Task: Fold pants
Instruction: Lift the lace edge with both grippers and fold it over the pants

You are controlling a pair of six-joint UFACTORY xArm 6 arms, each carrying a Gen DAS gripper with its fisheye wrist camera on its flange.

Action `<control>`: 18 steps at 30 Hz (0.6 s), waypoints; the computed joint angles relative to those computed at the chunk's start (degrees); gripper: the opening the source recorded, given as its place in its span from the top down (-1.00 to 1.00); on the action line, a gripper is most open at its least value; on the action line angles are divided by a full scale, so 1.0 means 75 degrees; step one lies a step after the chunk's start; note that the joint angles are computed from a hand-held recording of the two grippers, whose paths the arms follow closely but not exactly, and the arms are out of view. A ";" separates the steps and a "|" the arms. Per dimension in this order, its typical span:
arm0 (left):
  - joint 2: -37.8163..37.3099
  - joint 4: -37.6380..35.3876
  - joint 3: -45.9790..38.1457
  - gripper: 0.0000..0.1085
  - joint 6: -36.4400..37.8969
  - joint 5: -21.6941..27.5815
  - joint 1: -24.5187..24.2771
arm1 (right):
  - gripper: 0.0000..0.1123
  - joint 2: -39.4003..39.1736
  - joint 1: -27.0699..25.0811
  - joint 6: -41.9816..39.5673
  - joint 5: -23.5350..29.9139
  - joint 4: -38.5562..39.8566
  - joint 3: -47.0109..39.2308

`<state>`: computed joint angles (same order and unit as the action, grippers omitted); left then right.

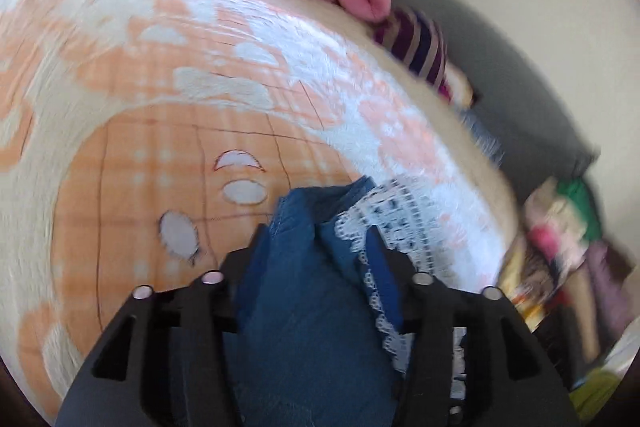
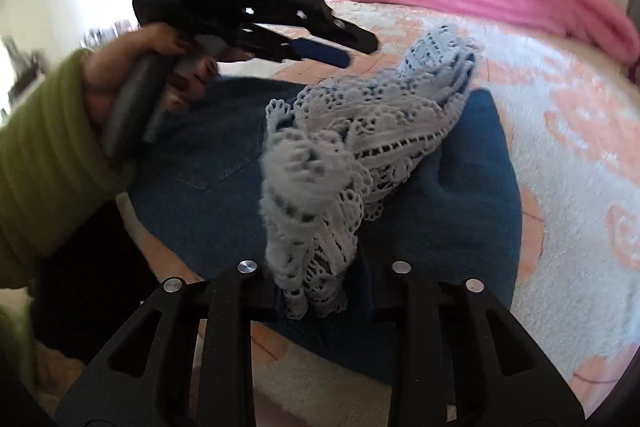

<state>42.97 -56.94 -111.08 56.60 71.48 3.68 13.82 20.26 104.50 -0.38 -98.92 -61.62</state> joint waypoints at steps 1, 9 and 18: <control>0.0135 -0.0267 -0.0125 0.00 -0.0104 0.0272 0.0134 | 0.53 -0.0042 0.0146 -0.0515 0.0284 0.0369 0.0065; 0.0821 -0.0589 -0.0755 -0.44 -0.0672 0.1485 0.0347 | 0.40 0.0002 0.1259 -0.2972 0.2577 0.1611 0.0108; 0.0613 -0.0449 -0.0374 0.15 -0.0565 0.0762 -0.0045 | 0.30 0.0061 0.1613 -0.2846 0.2706 0.0775 -0.0056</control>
<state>47.57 -60.31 -113.88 52.36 77.19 3.34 14.28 32.35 83.16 19.92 -93.11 -62.05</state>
